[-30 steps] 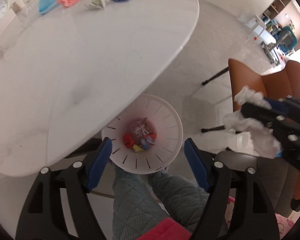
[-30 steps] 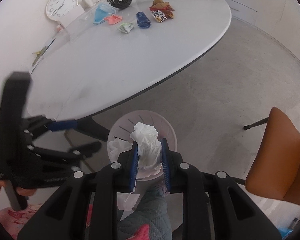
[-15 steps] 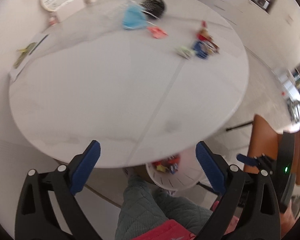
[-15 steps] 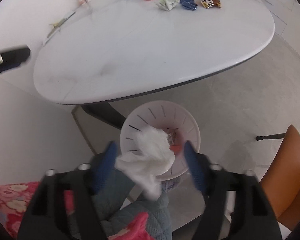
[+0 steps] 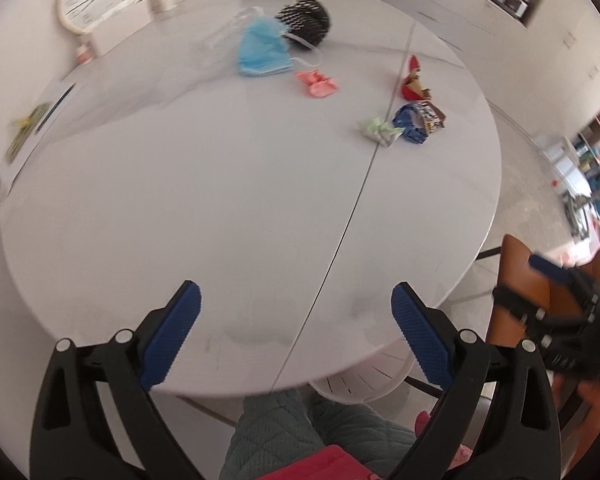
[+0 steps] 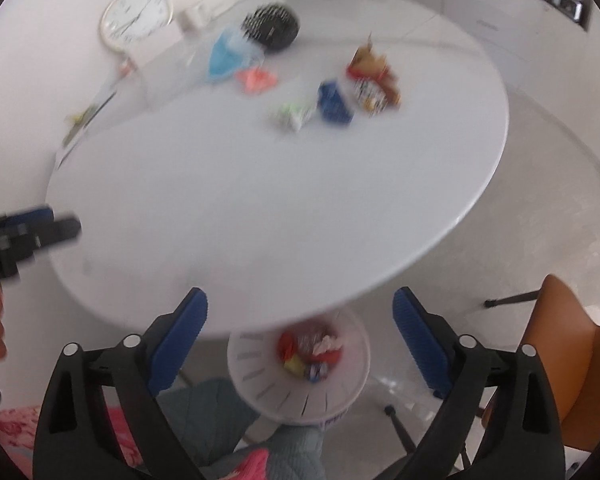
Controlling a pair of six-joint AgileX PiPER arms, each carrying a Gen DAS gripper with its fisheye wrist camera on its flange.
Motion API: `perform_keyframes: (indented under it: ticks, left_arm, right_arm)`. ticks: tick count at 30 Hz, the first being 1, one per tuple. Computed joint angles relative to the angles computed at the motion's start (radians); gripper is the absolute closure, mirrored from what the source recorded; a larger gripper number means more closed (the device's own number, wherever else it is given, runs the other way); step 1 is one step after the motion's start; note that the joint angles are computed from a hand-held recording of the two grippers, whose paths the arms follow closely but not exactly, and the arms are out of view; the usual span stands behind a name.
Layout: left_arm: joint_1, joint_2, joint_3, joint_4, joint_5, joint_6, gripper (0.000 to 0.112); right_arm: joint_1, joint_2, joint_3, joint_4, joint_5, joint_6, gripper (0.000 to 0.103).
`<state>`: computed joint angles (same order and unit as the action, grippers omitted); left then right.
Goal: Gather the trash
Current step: 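Move both tools back over the table toward the remaining trash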
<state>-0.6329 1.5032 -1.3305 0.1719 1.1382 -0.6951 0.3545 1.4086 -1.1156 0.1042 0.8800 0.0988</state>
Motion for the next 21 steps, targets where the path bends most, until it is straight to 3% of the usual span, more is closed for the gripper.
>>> perform_keyframes:
  ticks: [5, 10, 14, 18, 21]
  left_arm:
    - [0.061, 0.097, -0.101, -0.076, -0.026, 0.191, 0.02]
    - [0.08, 0.21, -0.238, -0.094, -0.023, 0.303, 0.02]
    - [0.078, 0.292, -0.323, -0.096, -0.034, 0.272, 0.02]
    - [0.041, 0.407, -0.431, -0.041, -0.06, 0.145, 0.02]
    - [0.008, 0.525, -0.56, 0.027, -0.03, 0.012, 0.021]
  right_arm:
    - [0.004, 0.126, -0.155, -0.092, 0.028, 0.111, 0.008]
    - [-0.022, 0.217, -0.273, -0.114, 0.071, 0.107, 0.008]
    - [-0.089, 0.316, -0.389, -0.077, 0.091, -0.025, 0.008]
    - [-0.18, 0.459, -0.55, 0.005, 0.124, -0.237, 0.008]
    - [-0.243, 0.588, -0.711, 0.089, 0.176, -0.433, 0.008]
